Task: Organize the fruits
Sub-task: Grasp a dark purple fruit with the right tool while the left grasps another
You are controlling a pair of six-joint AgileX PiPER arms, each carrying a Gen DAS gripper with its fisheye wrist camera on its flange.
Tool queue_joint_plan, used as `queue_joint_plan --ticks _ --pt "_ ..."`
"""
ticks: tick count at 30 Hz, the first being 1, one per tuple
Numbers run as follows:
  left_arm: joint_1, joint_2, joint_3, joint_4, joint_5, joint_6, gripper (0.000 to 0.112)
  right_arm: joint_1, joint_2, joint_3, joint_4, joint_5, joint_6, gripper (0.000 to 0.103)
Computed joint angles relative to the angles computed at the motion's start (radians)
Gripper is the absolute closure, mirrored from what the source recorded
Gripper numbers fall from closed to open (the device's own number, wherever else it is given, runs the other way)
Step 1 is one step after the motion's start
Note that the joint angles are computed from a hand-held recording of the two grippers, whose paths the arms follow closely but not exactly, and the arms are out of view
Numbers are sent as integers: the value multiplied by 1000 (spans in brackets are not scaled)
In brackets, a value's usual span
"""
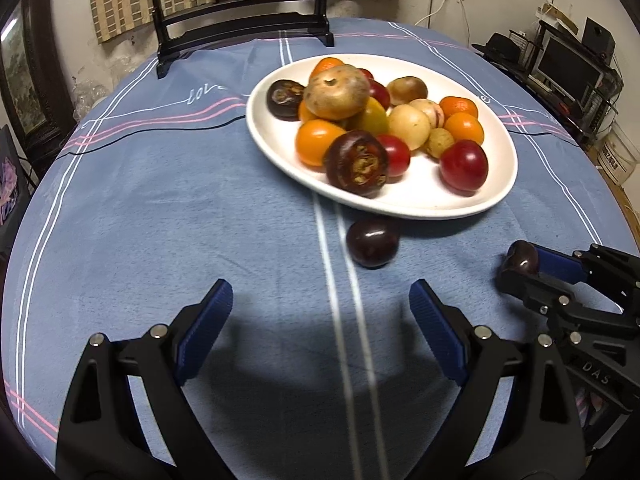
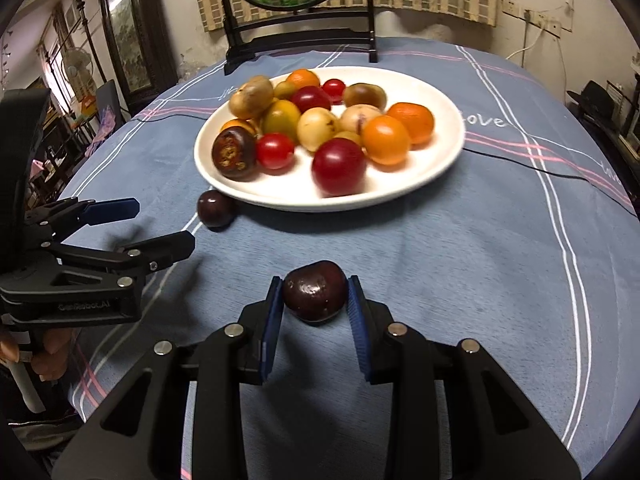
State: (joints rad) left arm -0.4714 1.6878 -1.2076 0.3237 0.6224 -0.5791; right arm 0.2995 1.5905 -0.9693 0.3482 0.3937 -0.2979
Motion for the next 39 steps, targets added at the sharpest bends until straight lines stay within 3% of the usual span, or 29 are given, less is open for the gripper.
queue_joint_plan --ticks 10,21,39 --pt "-21 113 -128 21 45 -18 22 -65 -18 25 183 21 -184 70" --pt "-23 149 -184 -62 47 97 77 -84 1 15 241 39 -239 70" --pt "-35 57 -115 -53 54 79 80 -61 -43 18 186 38 -185 70"
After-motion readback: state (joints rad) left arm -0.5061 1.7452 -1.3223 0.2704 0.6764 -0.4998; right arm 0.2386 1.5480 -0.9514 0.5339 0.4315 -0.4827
